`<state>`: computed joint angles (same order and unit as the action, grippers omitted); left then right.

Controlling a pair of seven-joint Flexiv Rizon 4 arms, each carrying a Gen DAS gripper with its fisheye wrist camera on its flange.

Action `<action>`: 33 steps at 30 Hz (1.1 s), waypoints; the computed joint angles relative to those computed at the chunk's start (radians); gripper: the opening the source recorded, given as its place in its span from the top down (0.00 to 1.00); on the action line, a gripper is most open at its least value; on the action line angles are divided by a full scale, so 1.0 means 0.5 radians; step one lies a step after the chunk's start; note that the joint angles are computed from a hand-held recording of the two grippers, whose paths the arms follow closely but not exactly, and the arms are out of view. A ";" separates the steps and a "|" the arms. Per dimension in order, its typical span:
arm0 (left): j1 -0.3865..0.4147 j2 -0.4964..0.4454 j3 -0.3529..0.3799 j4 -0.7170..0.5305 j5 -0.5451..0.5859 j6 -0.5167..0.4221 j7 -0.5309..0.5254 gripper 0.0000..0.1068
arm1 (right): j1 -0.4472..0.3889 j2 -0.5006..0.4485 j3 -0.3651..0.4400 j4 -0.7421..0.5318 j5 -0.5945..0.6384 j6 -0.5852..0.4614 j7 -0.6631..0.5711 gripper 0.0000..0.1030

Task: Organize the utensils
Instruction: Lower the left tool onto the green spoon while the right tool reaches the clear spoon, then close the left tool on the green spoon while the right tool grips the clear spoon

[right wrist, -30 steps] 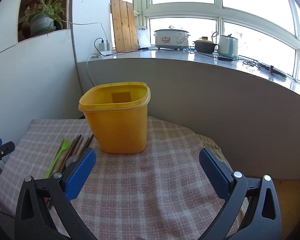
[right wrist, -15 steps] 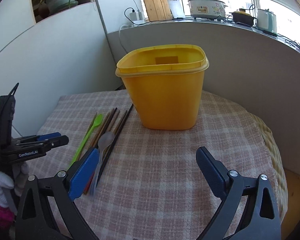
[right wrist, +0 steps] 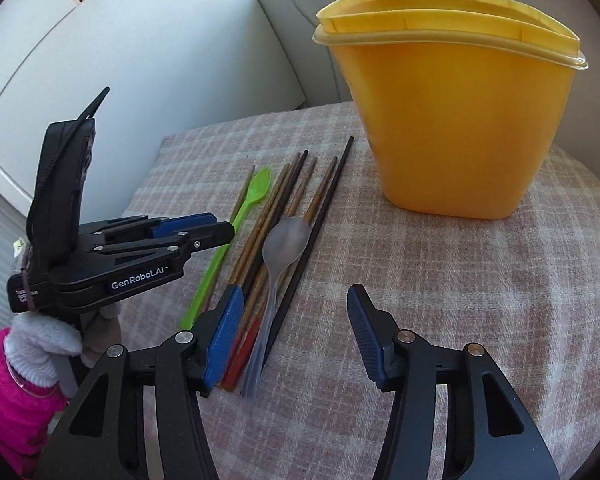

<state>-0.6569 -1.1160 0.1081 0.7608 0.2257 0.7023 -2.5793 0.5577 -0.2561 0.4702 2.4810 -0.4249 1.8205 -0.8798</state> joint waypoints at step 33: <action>0.034 0.513 0.125 1.298 -0.046 1.051 -0.180 0.94 | -0.144 -0.331 0.314 -0.336 0.302 -0.367 -0.277 0.96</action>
